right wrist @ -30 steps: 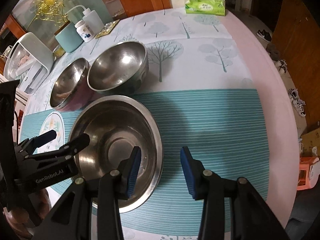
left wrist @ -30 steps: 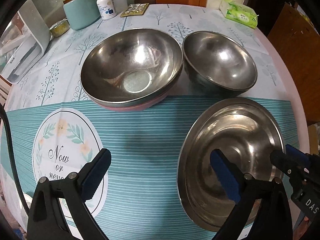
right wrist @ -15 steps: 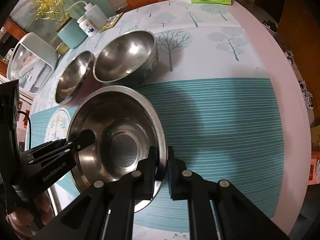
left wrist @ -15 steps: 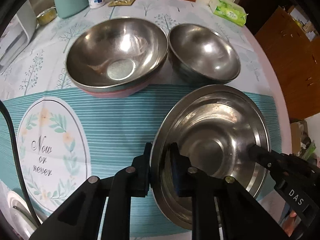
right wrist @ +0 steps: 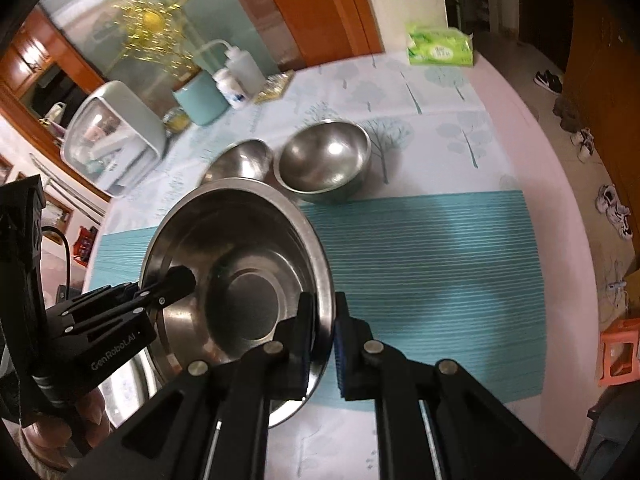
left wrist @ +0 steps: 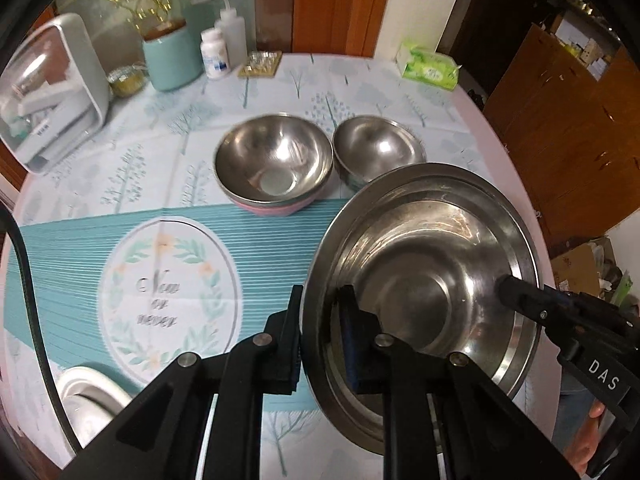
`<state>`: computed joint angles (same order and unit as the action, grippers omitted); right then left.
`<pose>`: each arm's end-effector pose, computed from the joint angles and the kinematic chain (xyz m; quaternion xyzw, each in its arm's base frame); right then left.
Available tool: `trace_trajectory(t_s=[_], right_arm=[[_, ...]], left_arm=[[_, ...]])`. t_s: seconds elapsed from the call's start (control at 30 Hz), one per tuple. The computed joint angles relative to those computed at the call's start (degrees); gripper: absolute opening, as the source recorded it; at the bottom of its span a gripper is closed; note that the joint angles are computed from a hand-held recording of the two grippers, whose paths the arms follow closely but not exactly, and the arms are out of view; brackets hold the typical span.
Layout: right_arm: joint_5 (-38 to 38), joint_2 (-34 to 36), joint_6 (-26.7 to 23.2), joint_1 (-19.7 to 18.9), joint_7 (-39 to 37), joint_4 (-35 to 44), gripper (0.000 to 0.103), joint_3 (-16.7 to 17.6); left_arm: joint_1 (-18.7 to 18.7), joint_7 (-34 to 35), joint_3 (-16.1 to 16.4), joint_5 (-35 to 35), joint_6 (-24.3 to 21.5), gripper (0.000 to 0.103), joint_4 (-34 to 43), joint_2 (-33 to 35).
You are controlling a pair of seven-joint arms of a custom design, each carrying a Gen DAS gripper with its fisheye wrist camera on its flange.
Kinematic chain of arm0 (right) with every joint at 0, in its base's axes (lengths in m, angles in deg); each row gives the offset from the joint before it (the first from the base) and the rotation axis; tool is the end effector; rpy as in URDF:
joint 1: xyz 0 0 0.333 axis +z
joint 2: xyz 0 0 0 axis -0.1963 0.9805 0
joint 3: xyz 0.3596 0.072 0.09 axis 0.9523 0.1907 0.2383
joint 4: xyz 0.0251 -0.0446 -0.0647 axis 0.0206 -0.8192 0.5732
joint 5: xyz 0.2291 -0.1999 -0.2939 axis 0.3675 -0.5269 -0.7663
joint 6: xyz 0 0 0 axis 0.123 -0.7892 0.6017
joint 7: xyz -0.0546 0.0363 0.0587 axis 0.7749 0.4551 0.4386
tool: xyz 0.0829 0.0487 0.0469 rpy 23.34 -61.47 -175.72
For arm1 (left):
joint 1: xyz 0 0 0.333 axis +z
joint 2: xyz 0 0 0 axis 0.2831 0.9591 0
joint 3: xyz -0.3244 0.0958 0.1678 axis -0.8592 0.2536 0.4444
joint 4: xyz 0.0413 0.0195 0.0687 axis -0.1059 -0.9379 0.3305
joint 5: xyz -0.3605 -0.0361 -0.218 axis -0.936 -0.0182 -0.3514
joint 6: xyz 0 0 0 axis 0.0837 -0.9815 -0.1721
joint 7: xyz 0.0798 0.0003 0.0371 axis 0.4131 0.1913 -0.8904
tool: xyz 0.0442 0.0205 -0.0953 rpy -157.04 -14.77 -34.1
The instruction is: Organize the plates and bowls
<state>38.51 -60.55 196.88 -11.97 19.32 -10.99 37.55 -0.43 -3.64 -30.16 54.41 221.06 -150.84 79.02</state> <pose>0.7045 0.0286 0.5071 -0.8171 0.5127 0.0211 0.2627 0.6446 -0.2893 0.4958 -0.8057 0.5498 -0.1606 0.1508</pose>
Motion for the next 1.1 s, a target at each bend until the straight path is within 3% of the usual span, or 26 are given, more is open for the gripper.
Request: trace_trajectory(t_s=[0.23, 0.47, 0.8, 1.1], right_arm=[[4.1, -7.1, -0.5, -0.4, -4.4, -6.1, 0.009, -0.7], [4.3, -13.9, -1.8, 1.2, -6.9, -13.7, 0.01, -2.7], [-5.6, -17.9, -1.8, 4.1, -1.4, -25.7, 0.01, -3.3], [-11.8, -19.0, 0.6, 6.3, 1.6, -31.0, 0.01, -2.7]], left_arm=[[-0.3, -1.6, -1.4, 1.0, -0.1, 0.014, -6.0, -7.0], [1.0, 0.6, -3.8, -3.9, 2.4, 0.015, -15.3, -13.6], [0.6, 7.2, -5.9, -16.4, 5.2, 0.015, -29.0, -17.7], [0.1, 8.1, -6.4, -20.3, 7.8, 0.016, -34.6, -18.5]])
